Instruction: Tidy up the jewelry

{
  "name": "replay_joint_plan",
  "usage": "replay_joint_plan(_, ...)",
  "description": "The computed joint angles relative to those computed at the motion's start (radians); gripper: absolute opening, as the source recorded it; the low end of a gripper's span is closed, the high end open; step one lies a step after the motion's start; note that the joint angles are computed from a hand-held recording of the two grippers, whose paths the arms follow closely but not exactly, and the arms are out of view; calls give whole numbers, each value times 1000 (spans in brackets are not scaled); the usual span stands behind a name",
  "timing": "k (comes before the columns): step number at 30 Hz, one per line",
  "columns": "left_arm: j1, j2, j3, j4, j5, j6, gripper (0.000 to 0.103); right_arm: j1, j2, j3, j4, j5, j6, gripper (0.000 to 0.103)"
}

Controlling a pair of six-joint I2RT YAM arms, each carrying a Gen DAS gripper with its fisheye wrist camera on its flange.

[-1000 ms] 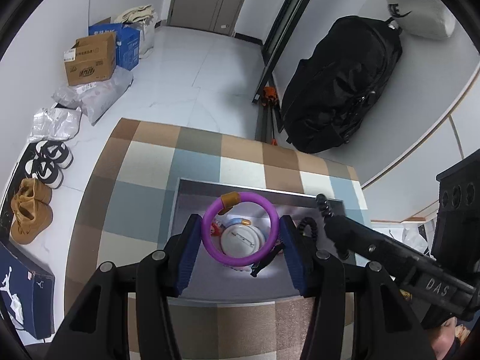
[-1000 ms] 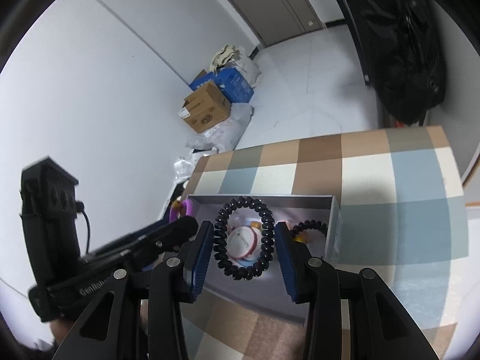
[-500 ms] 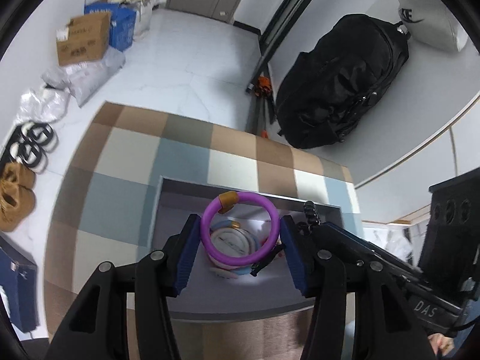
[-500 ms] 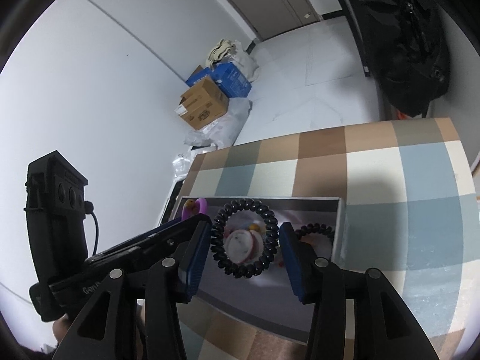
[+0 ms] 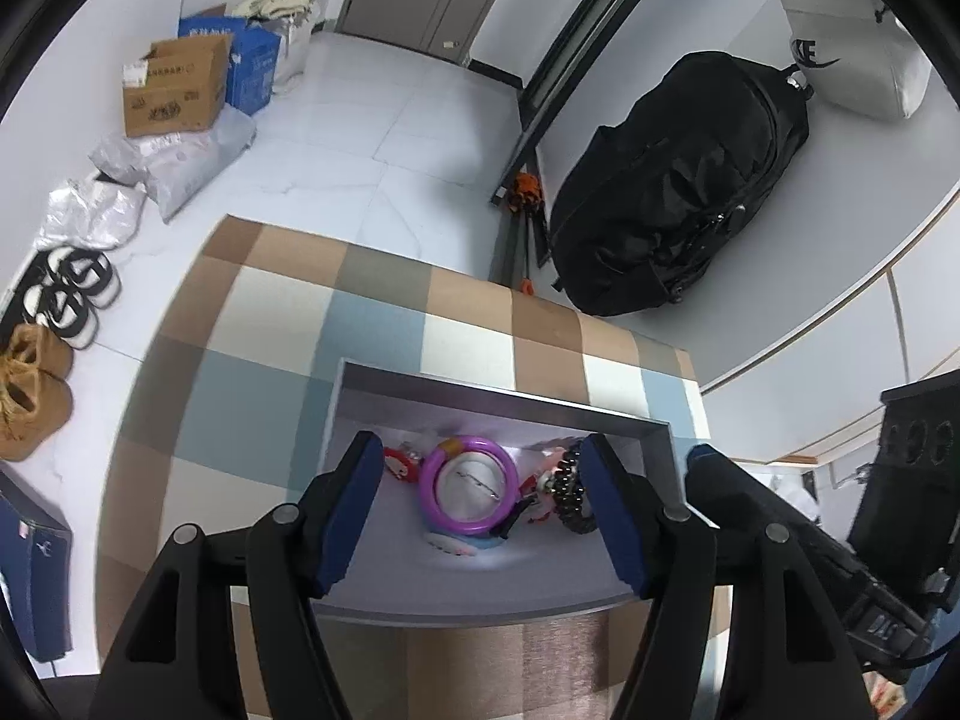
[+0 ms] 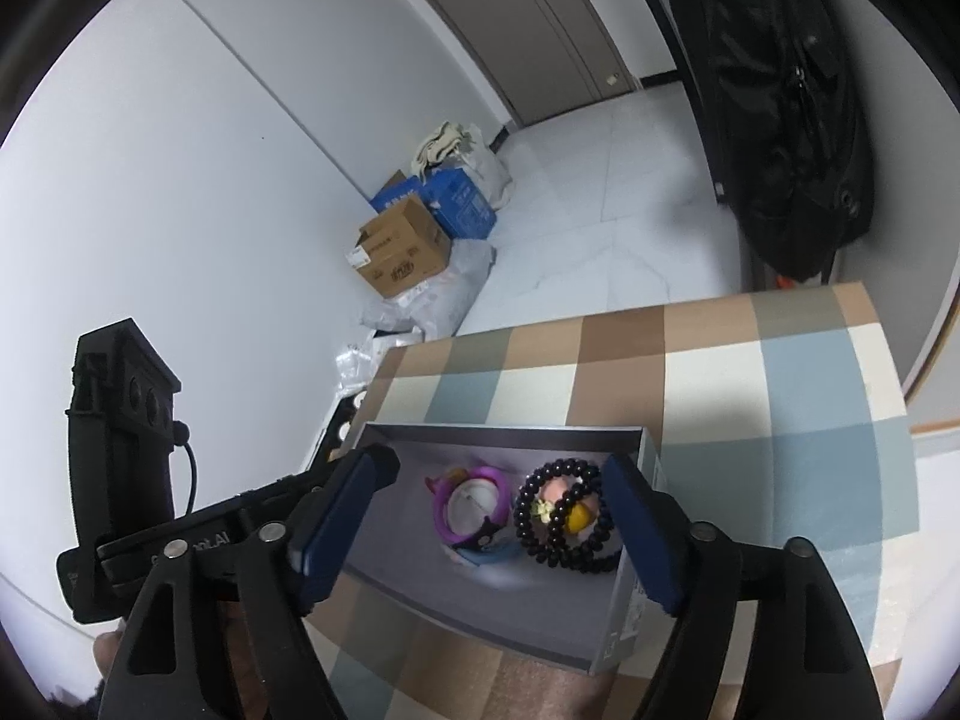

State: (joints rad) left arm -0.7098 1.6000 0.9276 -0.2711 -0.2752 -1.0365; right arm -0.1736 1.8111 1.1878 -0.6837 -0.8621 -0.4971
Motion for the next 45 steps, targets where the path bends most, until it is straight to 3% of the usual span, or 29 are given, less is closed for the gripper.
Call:
replay_joint_plan(4,-29,8,28,-50,-69,4,69,-1,-28,-31,29,10,6,83)
replay_joint_plan(11,-97,-8,69,-145,-247,-11,70,-21,-99,-93,95,9,9,96)
replay_joint_plan(13,-111,-20,60,-148,-277,-30,79,-32,-116,-112,112,-1,7,100)
replay_joint_plan(27,-260,-28,82,-264,-531,-113,81,-120,-277,-255,175,-79,-73,103)
replay_joint_plan(34,-363,-66,65,-343,-625,-232,81,-202,-374,-339,164,-134,-159,103)
replay_joint_plan(45,-491,15,145,-592,-765,-458,81,-357,-427,-393,18,-224,-393,103)
